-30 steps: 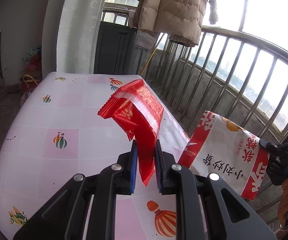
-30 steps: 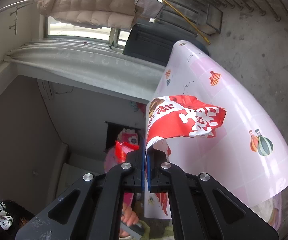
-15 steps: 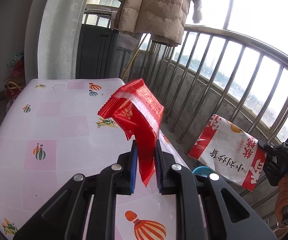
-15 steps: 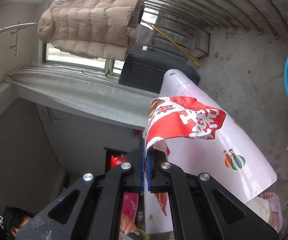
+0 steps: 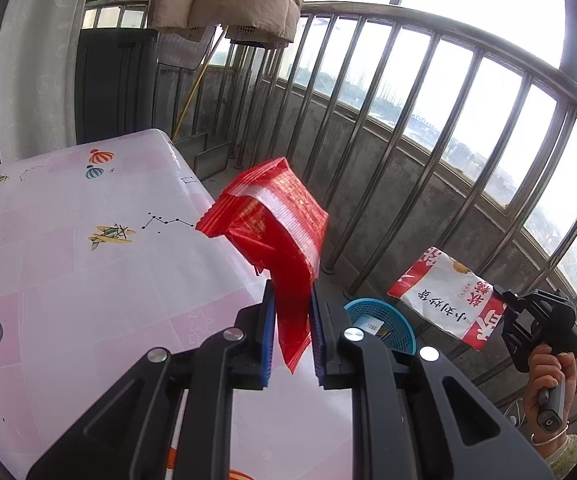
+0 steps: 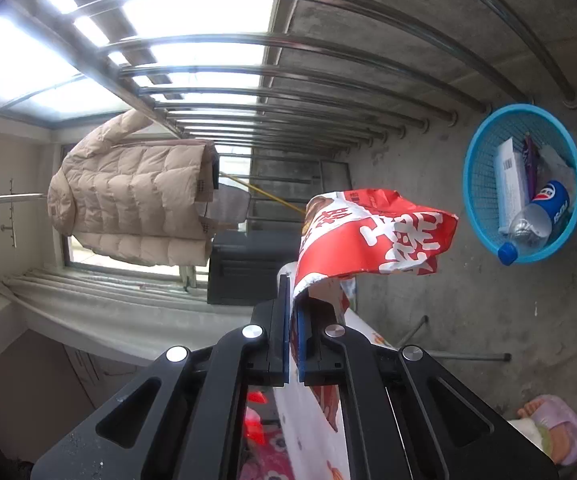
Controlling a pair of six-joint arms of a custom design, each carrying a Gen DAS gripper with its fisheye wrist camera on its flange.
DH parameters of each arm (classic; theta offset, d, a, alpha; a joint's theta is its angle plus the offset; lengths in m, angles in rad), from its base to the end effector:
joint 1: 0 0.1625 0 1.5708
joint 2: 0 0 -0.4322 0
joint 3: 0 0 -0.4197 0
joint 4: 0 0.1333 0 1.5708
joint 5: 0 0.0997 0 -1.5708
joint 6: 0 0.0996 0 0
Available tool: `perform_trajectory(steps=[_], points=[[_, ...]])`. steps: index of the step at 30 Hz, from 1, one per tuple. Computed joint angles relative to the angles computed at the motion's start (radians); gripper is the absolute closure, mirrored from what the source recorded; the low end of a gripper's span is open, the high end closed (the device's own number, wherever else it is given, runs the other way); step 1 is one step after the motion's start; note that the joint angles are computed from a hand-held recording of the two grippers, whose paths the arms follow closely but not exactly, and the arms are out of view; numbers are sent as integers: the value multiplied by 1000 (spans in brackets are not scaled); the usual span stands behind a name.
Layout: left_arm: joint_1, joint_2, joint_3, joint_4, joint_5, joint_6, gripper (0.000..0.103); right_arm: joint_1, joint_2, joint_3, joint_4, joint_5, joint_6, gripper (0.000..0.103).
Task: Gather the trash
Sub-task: 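Carry the red wrapper and snack bag toward the blue basket, then open both tools over the blue basket to drop the wrapper and bag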
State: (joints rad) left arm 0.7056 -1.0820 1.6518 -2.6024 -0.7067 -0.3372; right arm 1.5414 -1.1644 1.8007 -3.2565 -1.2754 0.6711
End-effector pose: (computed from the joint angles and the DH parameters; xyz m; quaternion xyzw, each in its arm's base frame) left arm -0.3778 -0.5965 0.3042 0.1382 0.8784 -0.4019 0.2186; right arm 0.1434 -0.6452 0.3491 0.2245 0.8294 -0.4300 0.2771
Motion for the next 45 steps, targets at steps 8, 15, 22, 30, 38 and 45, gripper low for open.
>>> perform_trajectory(steps=[8, 15, 22, 30, 38, 45], points=[[29, 63, -84, 89, -37, 2, 88, -116, 112, -44, -119, 34, 138, 98], [52, 112, -148, 151, -39, 20, 88, -173, 236, -132, -117, -6, 101, 83], [65, 165, -210, 201, -66, 40, 88, -235, 256, -40, -79, -31, 225, 61], [65, 221, -268, 219, -111, 72, 88, -200, 104, 77, -90, -168, 34, 54], [86, 341, -430, 377, -334, 68, 88, -117, 28, 101, -44, -460, -104, 54], [98, 651, -824, 692, -467, 163, 88, -121, 9, 130, -84, -498, -137, 54]])
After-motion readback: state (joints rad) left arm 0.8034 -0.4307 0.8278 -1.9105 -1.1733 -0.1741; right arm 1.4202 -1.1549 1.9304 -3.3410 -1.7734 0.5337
